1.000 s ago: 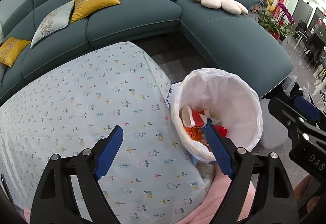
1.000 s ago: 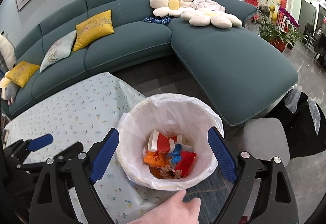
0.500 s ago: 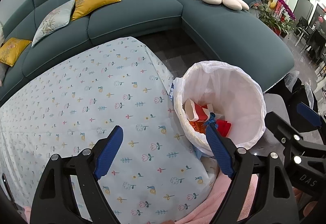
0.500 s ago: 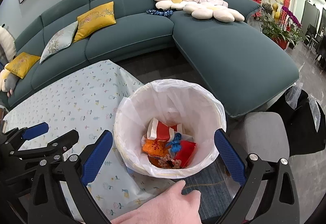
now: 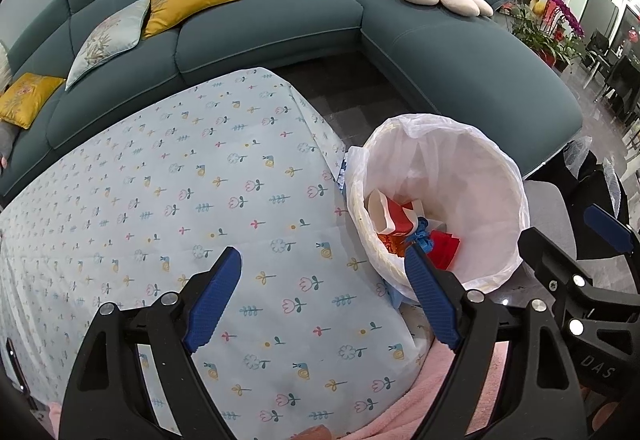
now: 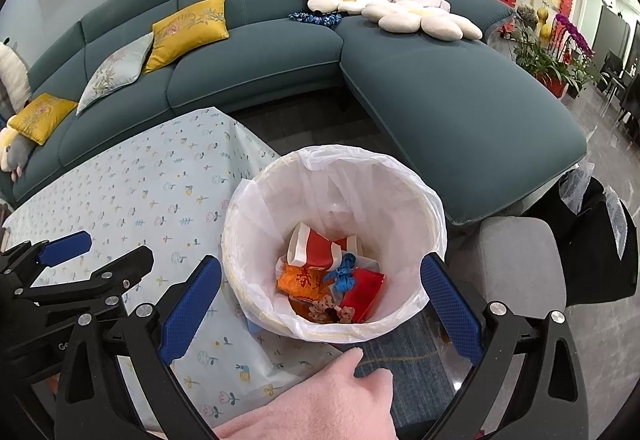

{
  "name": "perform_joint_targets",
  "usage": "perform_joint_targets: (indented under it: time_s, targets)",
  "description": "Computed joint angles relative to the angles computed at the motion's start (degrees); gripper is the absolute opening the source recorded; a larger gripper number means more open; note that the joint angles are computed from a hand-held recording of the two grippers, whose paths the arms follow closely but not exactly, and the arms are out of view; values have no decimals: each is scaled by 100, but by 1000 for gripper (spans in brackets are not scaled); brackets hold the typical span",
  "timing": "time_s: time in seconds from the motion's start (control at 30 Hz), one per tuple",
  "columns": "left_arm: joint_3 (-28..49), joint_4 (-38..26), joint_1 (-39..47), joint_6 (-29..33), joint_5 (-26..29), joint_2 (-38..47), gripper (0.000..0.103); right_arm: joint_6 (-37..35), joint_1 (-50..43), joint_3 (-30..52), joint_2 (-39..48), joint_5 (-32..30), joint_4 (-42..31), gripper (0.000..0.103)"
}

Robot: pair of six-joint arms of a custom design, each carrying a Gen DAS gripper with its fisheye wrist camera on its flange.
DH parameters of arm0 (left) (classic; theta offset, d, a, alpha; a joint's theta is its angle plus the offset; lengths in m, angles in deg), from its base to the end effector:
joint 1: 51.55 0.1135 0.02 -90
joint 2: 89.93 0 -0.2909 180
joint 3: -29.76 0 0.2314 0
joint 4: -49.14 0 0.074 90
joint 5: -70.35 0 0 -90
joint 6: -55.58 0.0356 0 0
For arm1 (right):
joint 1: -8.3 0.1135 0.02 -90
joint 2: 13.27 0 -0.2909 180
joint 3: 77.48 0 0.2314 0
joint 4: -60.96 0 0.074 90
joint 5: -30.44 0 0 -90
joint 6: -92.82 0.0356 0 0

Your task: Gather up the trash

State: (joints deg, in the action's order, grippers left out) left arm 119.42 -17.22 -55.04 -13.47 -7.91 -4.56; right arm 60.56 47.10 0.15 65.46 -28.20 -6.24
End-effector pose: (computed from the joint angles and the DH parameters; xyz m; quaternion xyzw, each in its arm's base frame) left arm 0.2773 -0.0242 0.3246 0.2285 0.9383 -0.0617 0.2523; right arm 0.1933 0.1316 0.2973 0.2058 0.9243 -0.0414 0.3187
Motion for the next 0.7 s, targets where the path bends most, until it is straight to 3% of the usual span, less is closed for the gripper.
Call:
perform_joint_targets:
  time_s: [0.7]
  targets:
    - [-214, 227, -65, -16, -166, -123, 83, 32, -11, -189, -79, -46, 128, 96]
